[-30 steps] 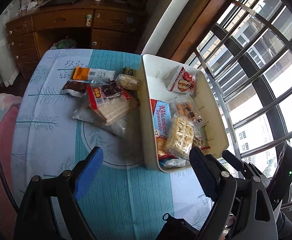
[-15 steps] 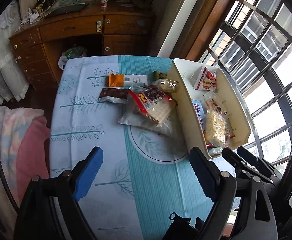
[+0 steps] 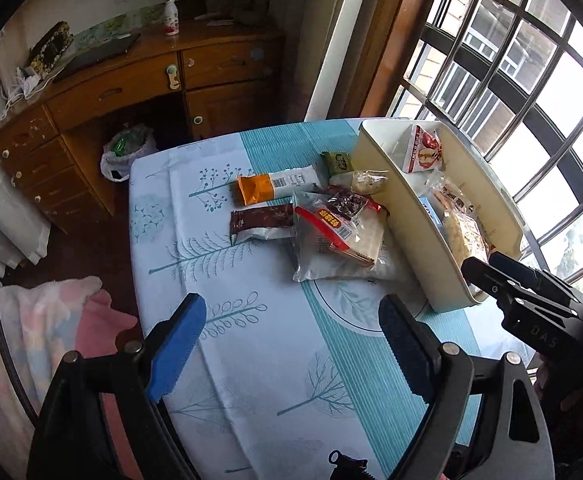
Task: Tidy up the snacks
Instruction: 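Withdraw both tools from the tray toward the remaining snacks, then grasp the dark red packet with left tool while right tool grasps red-labelled candy bag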
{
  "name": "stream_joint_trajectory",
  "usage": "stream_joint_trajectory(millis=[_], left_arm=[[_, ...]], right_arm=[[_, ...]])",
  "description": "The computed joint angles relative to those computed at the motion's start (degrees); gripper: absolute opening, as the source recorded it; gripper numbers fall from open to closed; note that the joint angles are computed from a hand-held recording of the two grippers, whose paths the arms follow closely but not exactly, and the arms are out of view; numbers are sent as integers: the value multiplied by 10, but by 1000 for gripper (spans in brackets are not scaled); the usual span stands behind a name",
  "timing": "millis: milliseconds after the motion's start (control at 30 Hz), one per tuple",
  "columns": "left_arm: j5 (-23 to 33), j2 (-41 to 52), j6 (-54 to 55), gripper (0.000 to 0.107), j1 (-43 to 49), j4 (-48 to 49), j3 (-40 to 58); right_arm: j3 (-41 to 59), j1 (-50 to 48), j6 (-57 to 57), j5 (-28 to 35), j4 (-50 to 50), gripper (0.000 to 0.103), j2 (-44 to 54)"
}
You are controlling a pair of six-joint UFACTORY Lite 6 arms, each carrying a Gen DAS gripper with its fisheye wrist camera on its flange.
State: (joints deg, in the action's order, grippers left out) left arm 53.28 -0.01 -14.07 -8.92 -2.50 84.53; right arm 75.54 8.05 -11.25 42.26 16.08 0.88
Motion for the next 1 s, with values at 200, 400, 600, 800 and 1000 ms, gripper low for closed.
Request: stream_joint_trajectory(millis=[200, 400, 600, 800, 1000], left_arm=[[-3, 66, 105, 87, 39, -20, 68], [8, 164, 188, 87, 50, -7, 162], [11, 269, 269, 87, 41, 25, 257], [19, 385, 336, 87, 44, 13, 354], [52, 518, 360, 87, 49, -1, 479]], right_arm=[[38, 43, 26, -25, -15, 65, 33], [76, 73, 40, -54, -38, 68, 73], [95, 103, 53, -113, -91, 77, 109], [109, 117, 1, -149, -91, 80, 152], [152, 121, -25, -155, -98, 80, 220]])
